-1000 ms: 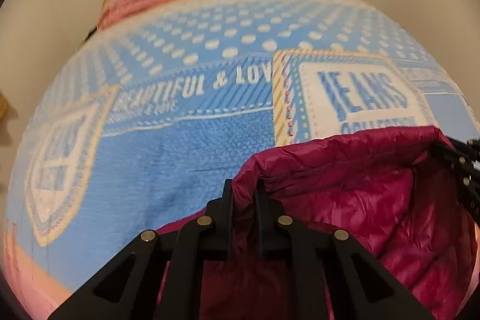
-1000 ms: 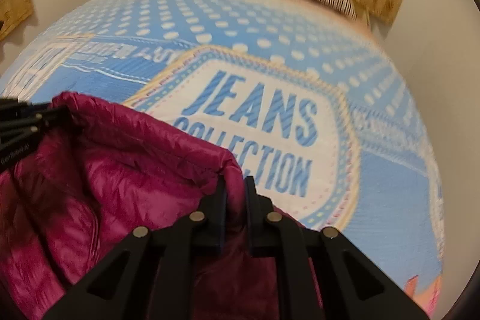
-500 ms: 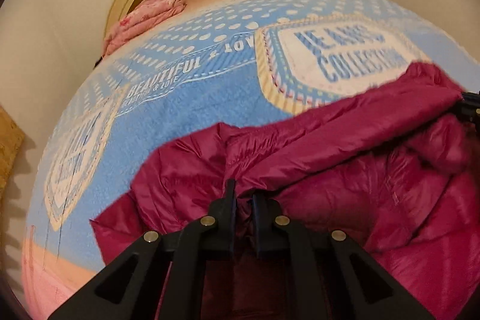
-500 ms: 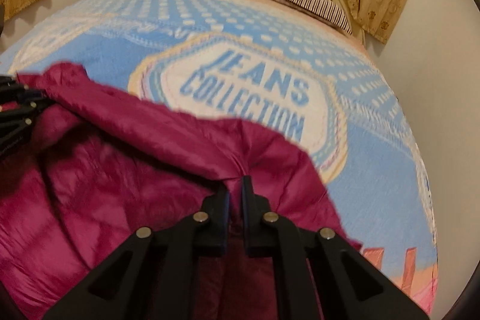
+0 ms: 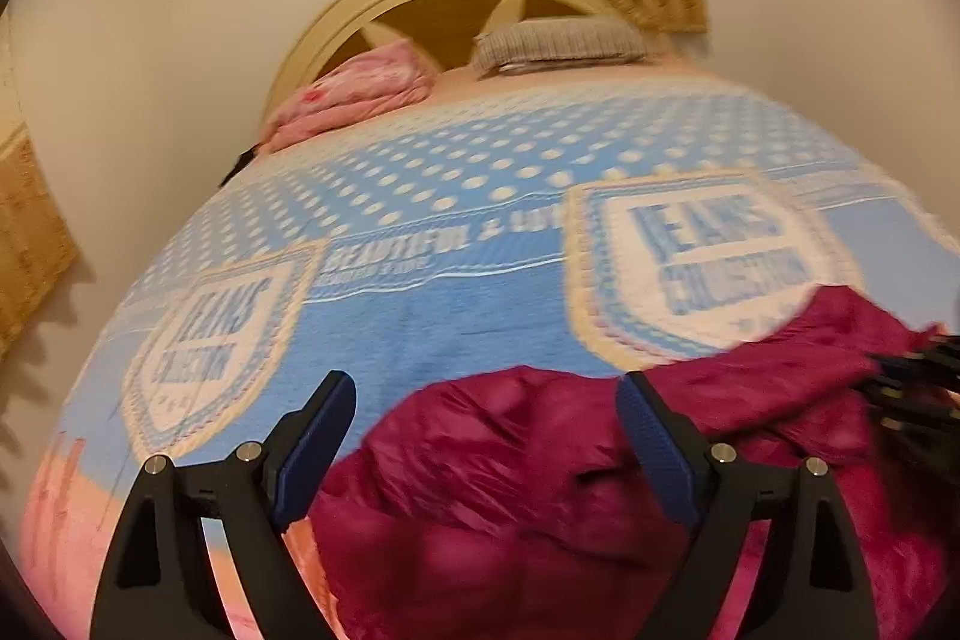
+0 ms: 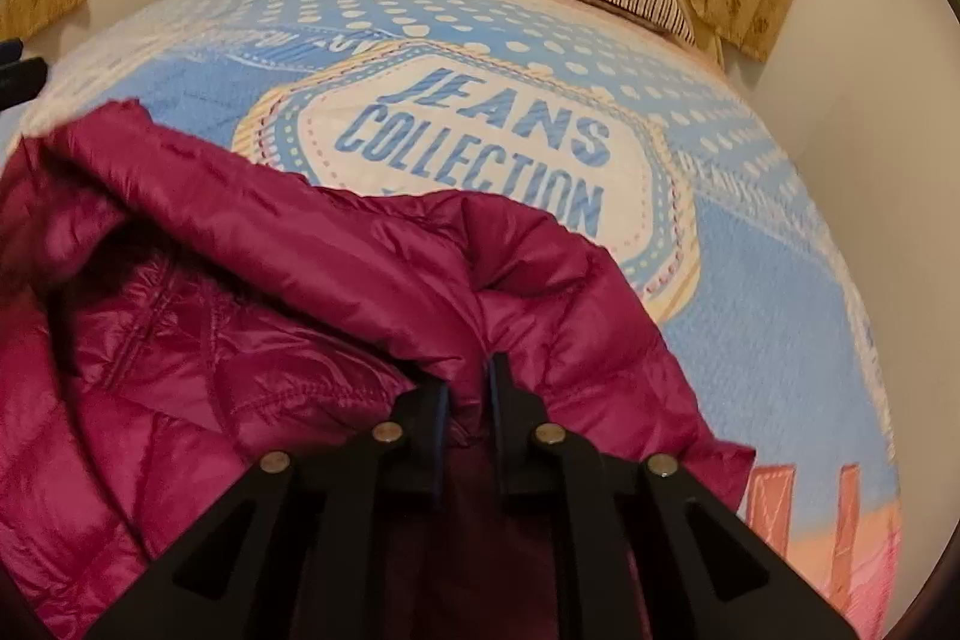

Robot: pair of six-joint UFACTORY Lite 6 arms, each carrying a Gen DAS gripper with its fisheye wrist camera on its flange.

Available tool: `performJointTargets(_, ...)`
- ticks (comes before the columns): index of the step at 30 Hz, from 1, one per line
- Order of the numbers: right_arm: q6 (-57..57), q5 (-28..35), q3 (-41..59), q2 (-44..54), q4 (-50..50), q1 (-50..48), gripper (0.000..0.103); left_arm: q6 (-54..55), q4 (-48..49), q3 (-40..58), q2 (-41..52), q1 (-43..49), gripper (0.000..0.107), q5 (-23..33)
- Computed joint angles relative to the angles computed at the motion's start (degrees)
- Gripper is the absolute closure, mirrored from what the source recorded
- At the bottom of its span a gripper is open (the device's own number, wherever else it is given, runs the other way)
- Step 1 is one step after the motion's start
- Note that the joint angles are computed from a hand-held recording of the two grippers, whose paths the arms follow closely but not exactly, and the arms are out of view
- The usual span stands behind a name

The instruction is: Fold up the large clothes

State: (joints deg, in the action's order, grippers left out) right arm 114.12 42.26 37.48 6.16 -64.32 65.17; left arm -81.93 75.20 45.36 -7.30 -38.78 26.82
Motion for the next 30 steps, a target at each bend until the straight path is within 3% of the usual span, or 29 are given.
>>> performJointTargets(3,0.1,1.3,-1.9,-4.3,1.9,1.6,0.075,0.6,-1.6,5.3,10.2,3.7,0.018,0.3)
performJointTargets(4,0.3,2.3,-3.0,-7.0,2.9,2.7,0.065,0.2,-1.4,6.1,12.3,4.1,0.018,0.9)
performJointTargets(5,0.5,3.3,-3.8,-9.0,3.5,3.3,0.055,-0.6,-0.8,6.0,13.2,4.3,0.018,1.1)
performJointTargets(8,1.5,8.8,-5.7,-15.7,5.7,5.6,0.044,-2.1,0.7,2.8,11.7,4.5,0.018,-0.3)
performJointTargets(11,2.0,12.9,-4.2,-17.7,6.1,4.8,0.044,-3.3,0.8,1.2,7.8,2.8,0.018,1.2)
performJointTargets(14,0.5,8.1,0.0,-15.3,3.3,-0.8,0.044,-3.0,-0.2,4.1,4.0,2.5,0.018,0.3)
performJointTargets(18,3.8,0.1,6.5,-8.5,-3.0,-6.3,0.044,7.7,-12.3,11.7,8.9,3.1,0.018,-3.7)
performJointTargets(21,6.8,-3.4,10.2,-2.3,-6.7,-7.2,0.044,0.2,-5.1,12.7,15.2,-1.0,0.018,0.5)
performJointTargets(25,11.7,-7.2,11.4,5.4,-9.9,-6.2,0.044,-8.0,0.3,9.0,19.5,-1.7,0.018,-1.9)
performJointTargets(30,21.2,-9.1,7.0,8.0,-16.7,-5.7,0.044,-16.0,6.3,7.6,21.9,0.7,0.017,-7.3)
